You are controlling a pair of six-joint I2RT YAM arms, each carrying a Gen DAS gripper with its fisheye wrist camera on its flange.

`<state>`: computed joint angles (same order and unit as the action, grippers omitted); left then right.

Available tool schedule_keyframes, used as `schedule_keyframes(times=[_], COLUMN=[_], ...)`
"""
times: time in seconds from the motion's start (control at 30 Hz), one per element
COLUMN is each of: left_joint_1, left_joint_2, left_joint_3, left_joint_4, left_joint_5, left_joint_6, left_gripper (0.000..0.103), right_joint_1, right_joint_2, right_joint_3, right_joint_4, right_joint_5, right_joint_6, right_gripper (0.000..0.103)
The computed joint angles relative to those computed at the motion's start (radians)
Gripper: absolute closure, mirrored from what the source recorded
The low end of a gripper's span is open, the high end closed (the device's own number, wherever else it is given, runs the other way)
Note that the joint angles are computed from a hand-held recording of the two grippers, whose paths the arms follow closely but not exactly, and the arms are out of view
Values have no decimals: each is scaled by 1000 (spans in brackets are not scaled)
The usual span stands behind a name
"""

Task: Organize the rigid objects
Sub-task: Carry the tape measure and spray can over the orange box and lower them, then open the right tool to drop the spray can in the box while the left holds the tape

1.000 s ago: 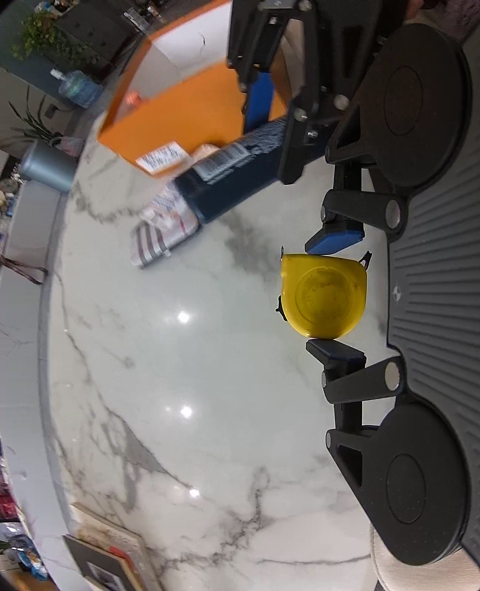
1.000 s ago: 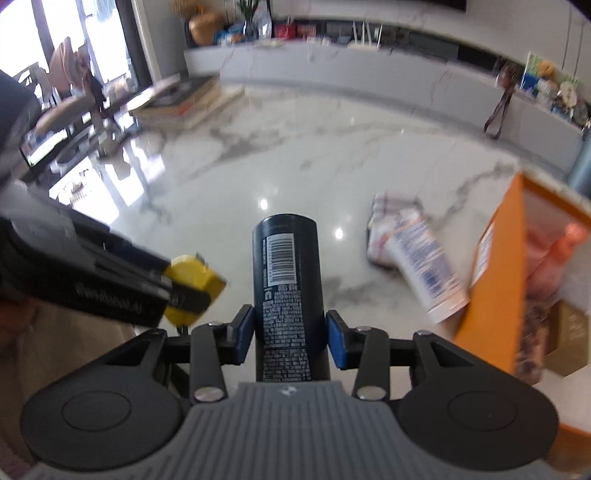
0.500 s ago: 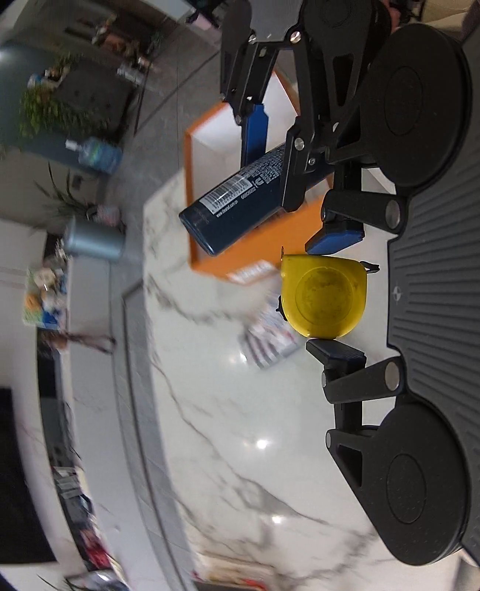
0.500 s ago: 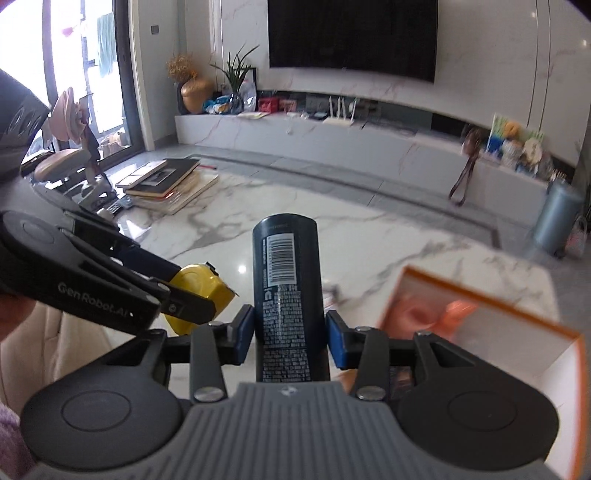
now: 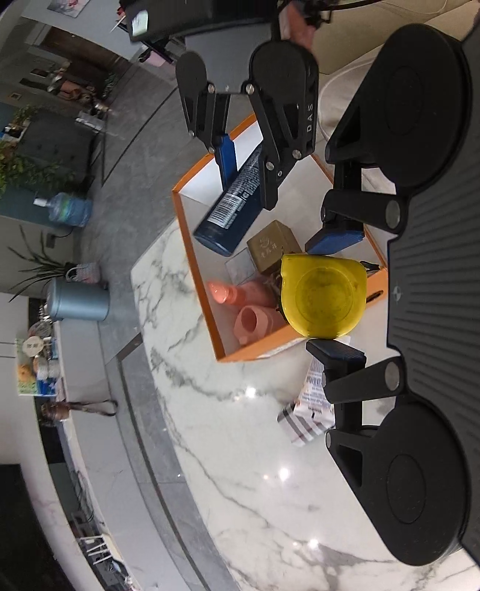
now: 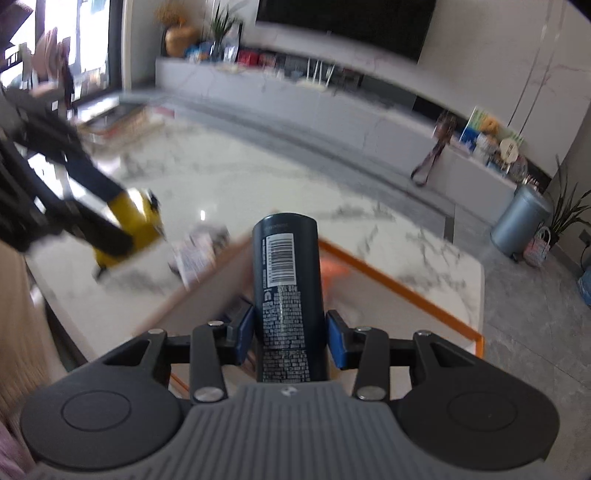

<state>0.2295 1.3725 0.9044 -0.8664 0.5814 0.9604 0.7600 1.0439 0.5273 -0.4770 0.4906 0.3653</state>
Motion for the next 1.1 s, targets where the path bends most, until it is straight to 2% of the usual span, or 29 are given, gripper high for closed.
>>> schedule_keyframes(times=[0.17, 0.33, 0.47, 0.57, 0.67, 0.87, 1.1], left_joint_1=[-79, -105, -120, -133, -153, -161, -142], left_joint_2=[63, 106, 125, 148, 157, 189, 217], left_joint_3=[1, 16, 28, 40, 37, 56, 74], left_joint_4=[59, 81, 89, 96, 129, 131, 118], left_joint_5=[-43, -48, -60, -62, -76, -56, -35], left_joint_6=[-73, -121, -145, -165, -183, -185, -172], left_gripper=[46, 46, 46, 46, 46, 46, 46], right_joint_1=[-207, -338, -400, -461, -490, -490, -514], right_joint_2=[94, 290, 470, 586, 704, 882, 917], right_joint_3=[-27, 17, 112, 200, 314, 481, 506], right_joint_4=[77, 129, 110, 61, -19, -110, -123], right_joint_5=[-242, -455, -583, -695, -756, -827, -843], right_joint_6=[-246, -473, -644, -749, -837, -892, -872], right_gripper=[60, 60, 61, 61, 63, 65, 68])
